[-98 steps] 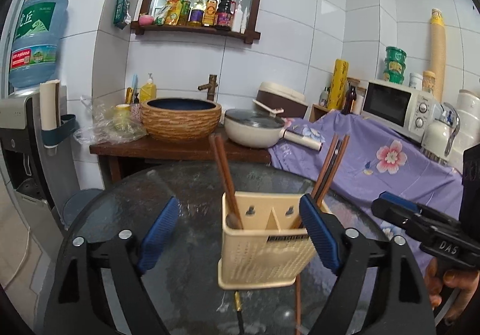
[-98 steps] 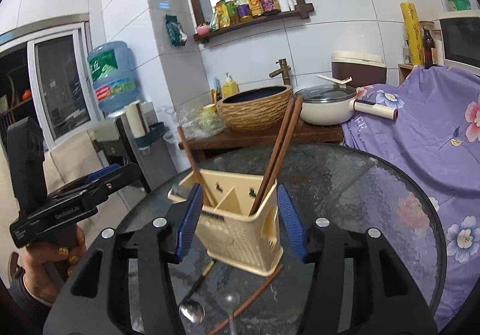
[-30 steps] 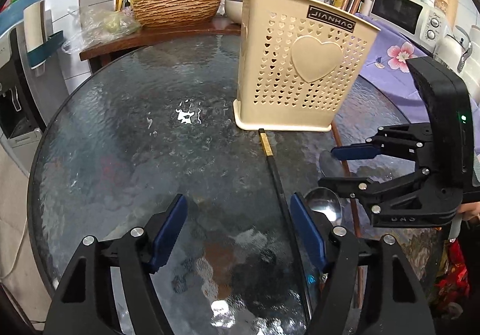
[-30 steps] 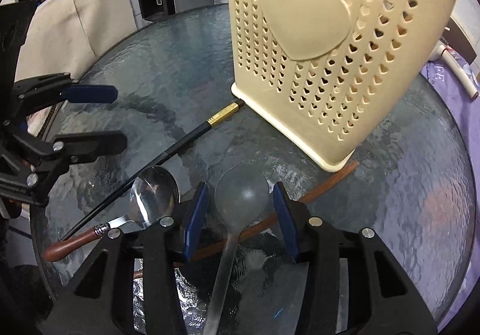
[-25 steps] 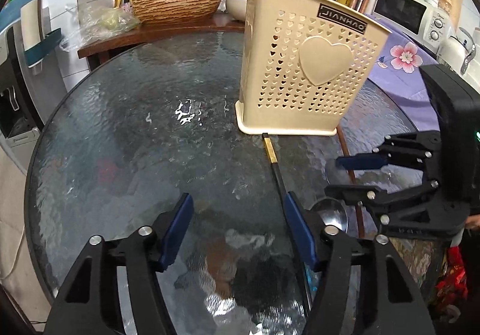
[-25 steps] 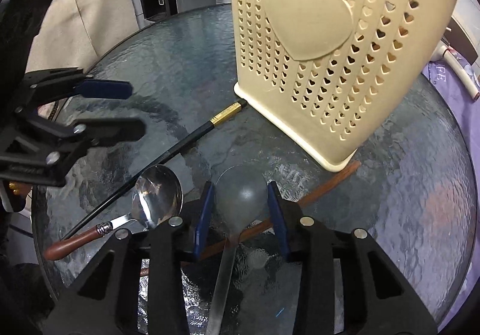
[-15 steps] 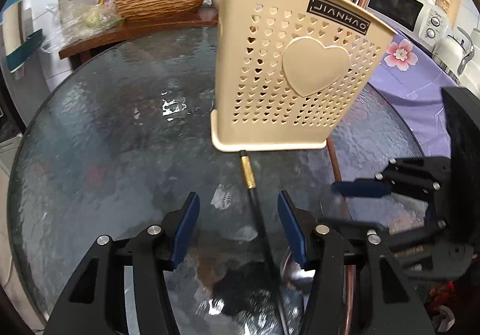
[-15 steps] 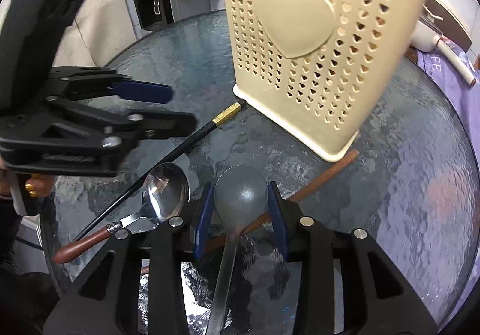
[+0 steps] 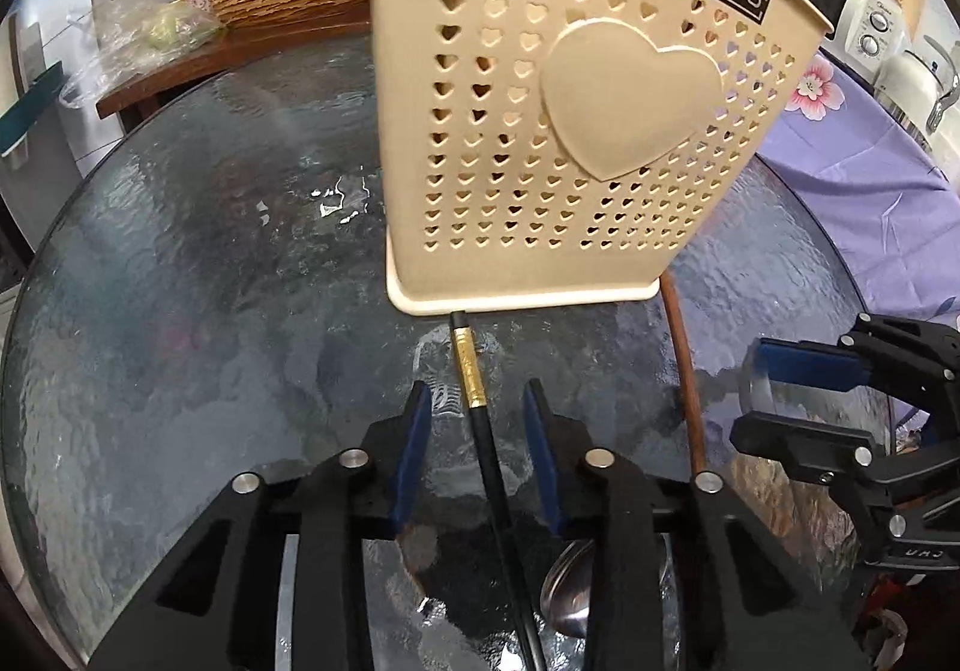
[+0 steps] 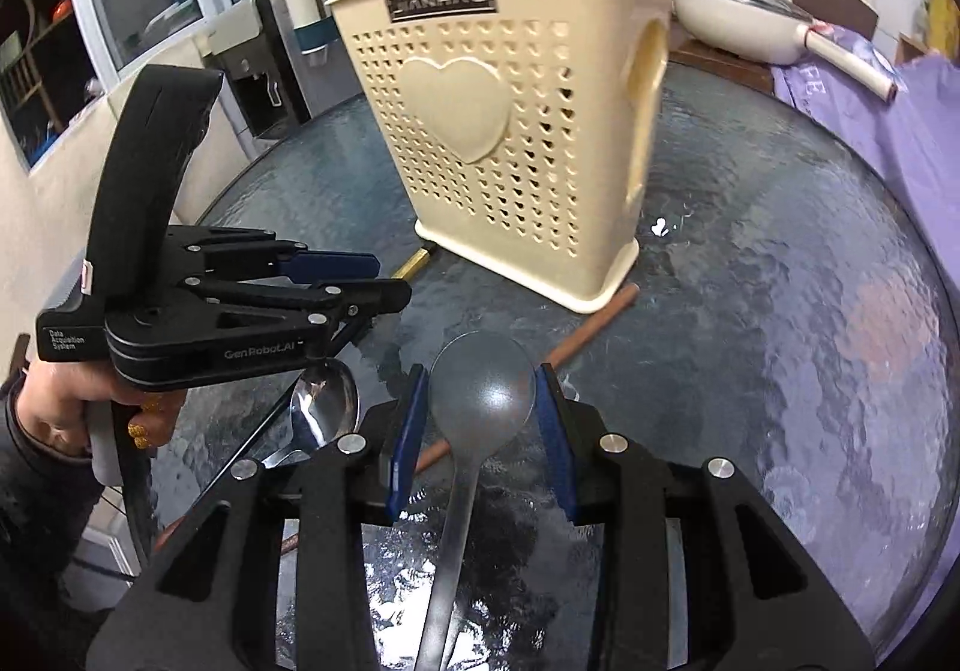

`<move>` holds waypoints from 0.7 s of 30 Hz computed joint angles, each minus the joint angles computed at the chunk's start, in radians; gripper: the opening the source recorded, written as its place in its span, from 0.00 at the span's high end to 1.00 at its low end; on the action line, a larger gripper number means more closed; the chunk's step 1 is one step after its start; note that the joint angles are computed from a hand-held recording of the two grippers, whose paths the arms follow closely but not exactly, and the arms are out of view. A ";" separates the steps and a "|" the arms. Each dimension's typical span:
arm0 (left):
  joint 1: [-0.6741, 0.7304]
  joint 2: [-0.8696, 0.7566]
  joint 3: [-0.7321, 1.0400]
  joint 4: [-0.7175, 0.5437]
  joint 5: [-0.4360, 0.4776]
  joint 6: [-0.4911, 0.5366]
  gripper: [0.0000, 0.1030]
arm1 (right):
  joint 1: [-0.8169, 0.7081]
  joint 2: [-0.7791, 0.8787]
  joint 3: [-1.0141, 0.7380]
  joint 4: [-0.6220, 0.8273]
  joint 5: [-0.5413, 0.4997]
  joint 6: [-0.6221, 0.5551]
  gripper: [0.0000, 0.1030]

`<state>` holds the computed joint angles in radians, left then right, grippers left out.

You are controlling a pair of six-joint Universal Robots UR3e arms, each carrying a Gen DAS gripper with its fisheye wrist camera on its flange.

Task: Organize utensils
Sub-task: 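Grasp the black gold-tipped chopstick with the left gripper while the right gripper grasps the clear plastic spoon, then lift the black chopstick and clear spoon and carry them over the holder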

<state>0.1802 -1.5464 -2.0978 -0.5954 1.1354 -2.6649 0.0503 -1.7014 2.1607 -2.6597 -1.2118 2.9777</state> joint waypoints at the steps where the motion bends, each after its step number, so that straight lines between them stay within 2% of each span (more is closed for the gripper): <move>1: -0.014 -0.010 0.005 0.016 0.016 -0.005 0.73 | -0.004 -0.008 0.007 -0.001 0.003 0.004 0.64; 5: -0.068 -0.044 0.029 0.063 0.077 -0.040 0.90 | -0.009 -0.046 0.038 -0.011 0.012 0.020 0.64; 6: -0.074 -0.049 0.034 0.068 0.087 -0.049 0.92 | -0.006 -0.041 0.038 -0.019 0.013 0.025 0.64; 12: -0.076 -0.056 0.038 0.071 0.084 -0.079 0.93 | 0.005 -0.062 0.060 -0.029 0.013 0.031 0.64; 21: 0.039 0.082 -0.030 0.005 -0.022 -0.029 0.94 | 0.016 -0.103 0.068 -0.019 0.011 0.054 0.64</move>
